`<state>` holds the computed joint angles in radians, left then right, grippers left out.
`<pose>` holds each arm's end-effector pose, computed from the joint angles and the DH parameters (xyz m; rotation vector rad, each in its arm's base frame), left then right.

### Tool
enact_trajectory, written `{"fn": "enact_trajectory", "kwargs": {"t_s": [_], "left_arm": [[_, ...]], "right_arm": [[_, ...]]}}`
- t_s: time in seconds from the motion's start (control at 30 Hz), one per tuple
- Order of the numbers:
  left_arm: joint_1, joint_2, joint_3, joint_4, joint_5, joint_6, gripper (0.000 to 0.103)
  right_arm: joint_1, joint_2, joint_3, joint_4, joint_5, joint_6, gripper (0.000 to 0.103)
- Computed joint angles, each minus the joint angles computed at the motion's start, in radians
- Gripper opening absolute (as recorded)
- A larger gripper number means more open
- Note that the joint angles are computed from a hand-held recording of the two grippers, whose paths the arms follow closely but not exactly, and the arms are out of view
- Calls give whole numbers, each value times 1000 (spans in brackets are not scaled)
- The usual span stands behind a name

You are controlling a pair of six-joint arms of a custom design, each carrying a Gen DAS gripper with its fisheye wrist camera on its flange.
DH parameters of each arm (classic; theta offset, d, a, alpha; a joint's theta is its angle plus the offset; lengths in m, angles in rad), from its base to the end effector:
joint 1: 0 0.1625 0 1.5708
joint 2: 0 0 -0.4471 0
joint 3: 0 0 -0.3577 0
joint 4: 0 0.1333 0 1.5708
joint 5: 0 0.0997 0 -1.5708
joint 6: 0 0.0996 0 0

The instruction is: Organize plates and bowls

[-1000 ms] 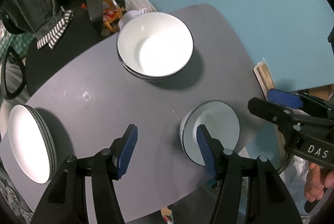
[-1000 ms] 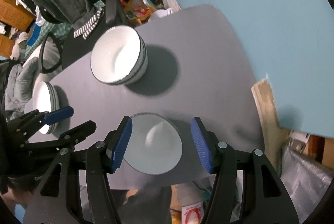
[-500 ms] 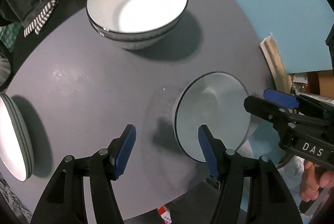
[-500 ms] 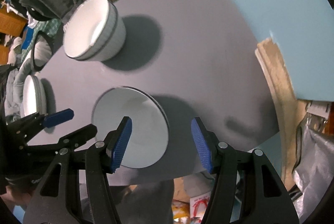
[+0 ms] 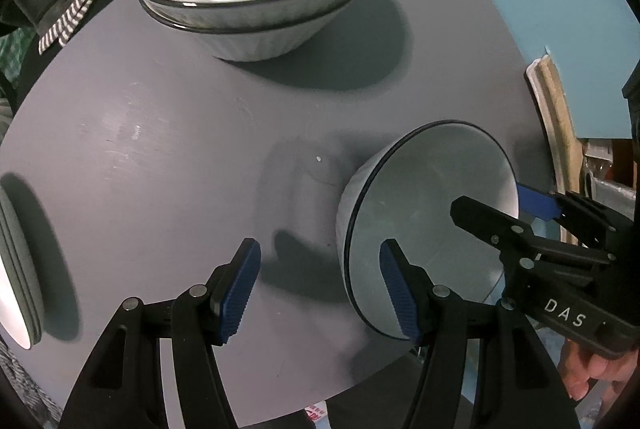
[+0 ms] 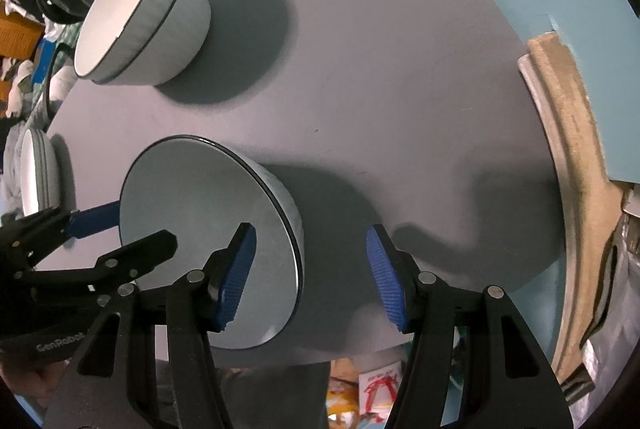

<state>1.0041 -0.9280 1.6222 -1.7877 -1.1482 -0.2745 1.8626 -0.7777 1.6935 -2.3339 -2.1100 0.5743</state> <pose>-0.1697 -0.5911 0.1650 0.5023 2.5003 0.3425 0.2576 -0.5721 0.0929 -0.3101 -2.5694 0.1204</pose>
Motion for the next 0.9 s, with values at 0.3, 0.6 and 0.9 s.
{"fn": "enact_trajectory", "kwargs": {"t_s": [0.3, 0.6, 0.9], "left_arm": [[7, 19, -12, 10, -6, 16, 45], [24, 26, -6, -1, -23, -5, 23], [22, 11, 25, -34, -51, 33, 13]], "right_arm": [[-2, 12, 12, -18, 0, -11, 47], [-9, 3, 22, -15, 21, -4, 15], [-14, -4, 25, -16, 41, 6, 8]]}}
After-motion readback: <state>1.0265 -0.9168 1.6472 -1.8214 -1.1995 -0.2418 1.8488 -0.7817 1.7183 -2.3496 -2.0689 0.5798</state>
